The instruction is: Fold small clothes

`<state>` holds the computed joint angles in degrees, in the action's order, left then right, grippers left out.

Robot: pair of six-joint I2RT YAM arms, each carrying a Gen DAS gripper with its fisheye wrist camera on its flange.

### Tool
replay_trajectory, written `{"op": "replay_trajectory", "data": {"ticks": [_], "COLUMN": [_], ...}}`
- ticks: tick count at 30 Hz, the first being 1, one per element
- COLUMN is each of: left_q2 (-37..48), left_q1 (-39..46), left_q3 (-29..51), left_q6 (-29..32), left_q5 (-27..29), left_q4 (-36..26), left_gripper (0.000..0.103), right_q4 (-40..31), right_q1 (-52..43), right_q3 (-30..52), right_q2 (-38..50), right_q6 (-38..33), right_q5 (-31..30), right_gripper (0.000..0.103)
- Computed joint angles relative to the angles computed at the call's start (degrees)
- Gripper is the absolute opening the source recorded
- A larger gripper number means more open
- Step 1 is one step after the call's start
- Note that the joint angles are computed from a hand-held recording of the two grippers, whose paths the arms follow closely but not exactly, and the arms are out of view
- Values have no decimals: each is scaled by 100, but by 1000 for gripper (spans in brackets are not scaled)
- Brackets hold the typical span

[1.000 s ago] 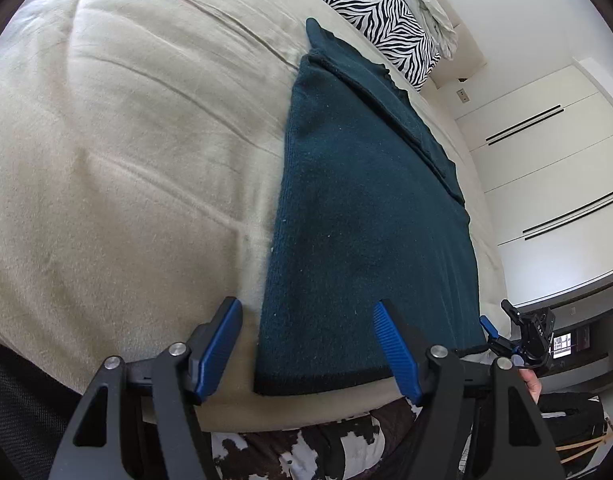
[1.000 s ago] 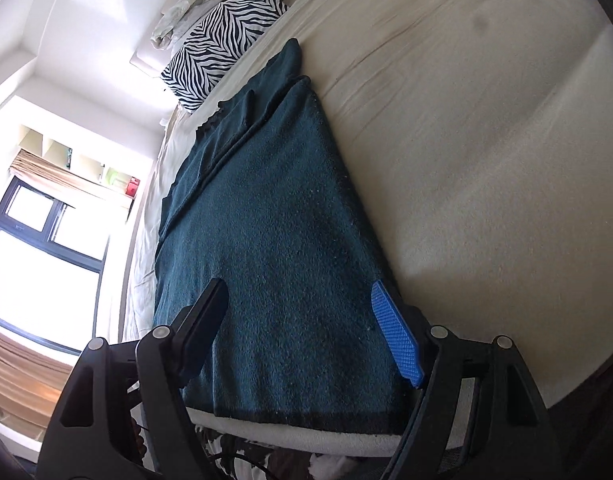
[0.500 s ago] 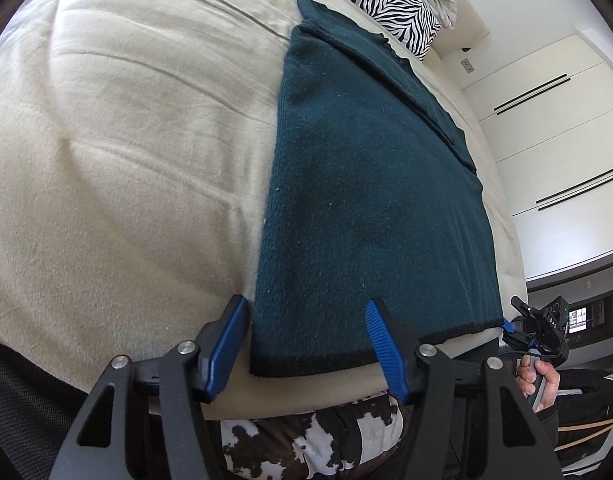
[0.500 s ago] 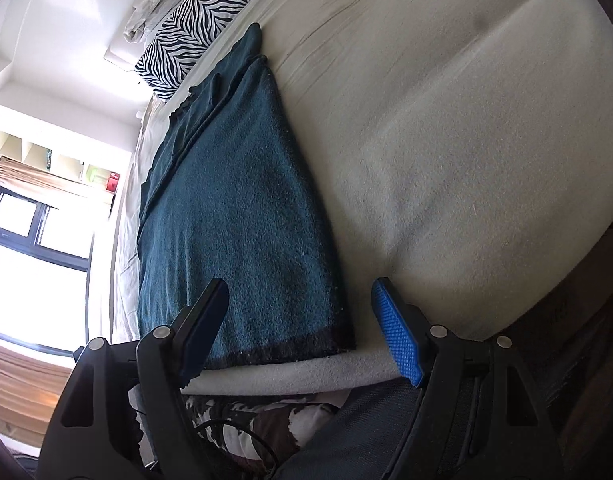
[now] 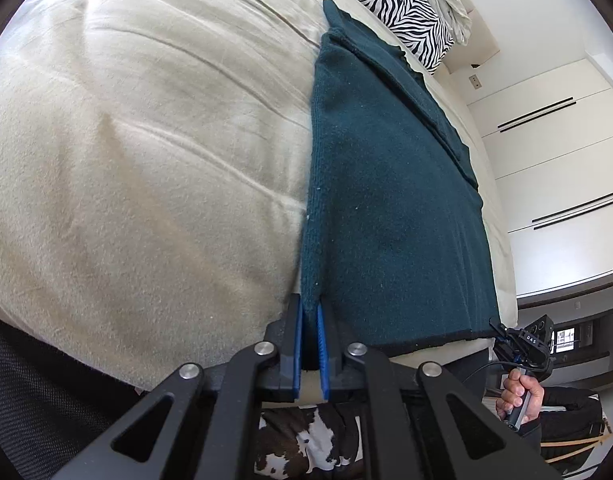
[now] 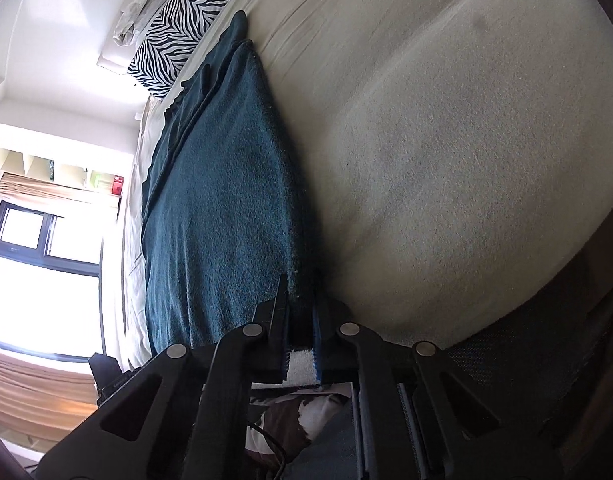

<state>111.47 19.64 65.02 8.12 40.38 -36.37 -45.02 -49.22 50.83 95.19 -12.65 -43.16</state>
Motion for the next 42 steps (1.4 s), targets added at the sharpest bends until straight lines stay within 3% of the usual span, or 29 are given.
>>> {"op": "replay_trajectory", "data": {"ticks": [8,11,16,19,21,23,25,26,28,30,34,38,42], "left_q2": [-124,-214,-120,-41,138,230,32,-34,-37,-48,75,-174,-125], "left_q1": [340,395,445,379,307,269,174,145,259,320,282,-177,-367], "left_q3": [366,495,681,778,986,1164,1215,1142,872,481,82,-49,-135], "left_q6": [-367,-822,-2159,-3121,-3372,-3161,-2192,-1765,-1308,-1133,-848,-407,-501], "left_q5": [1245,1655,2349,2378,2194,1973,1167,900,907,663,470,-94,-270], "left_q4": [-185,59,998,1911,2149,1856,1131,862,505,401,132,14,277], "left_gripper": [7,7,1,1,1,1,6,13,68,84,80,77,53], "right_q4": [-383,-309,277,677,917,995,883,813,648,448,198,7,118], "right_q1": [57,213,710,1037,1266,1442,1510,1515,1450,1260,702,209,-84], "right_q3": [418,691,1138,1539,1840,2110,2273,2255,2080,1814,1077,625,360], "right_q2": [-309,-348,-222,-12,158,310,392,364,269,209,-119,-146,-10], "right_q6": [152,478,1395,1939,2244,2420,2391,2295,2084,1909,1426,954,786], "right_q5": [-786,-1066,-1320,-1371,-1314,-1193,-1267,-1299,-1310,-1304,-1384,-1263,-1211], "right_gripper": [6,6,6,6,6,6,6,6,7,7,7,7,7]}}
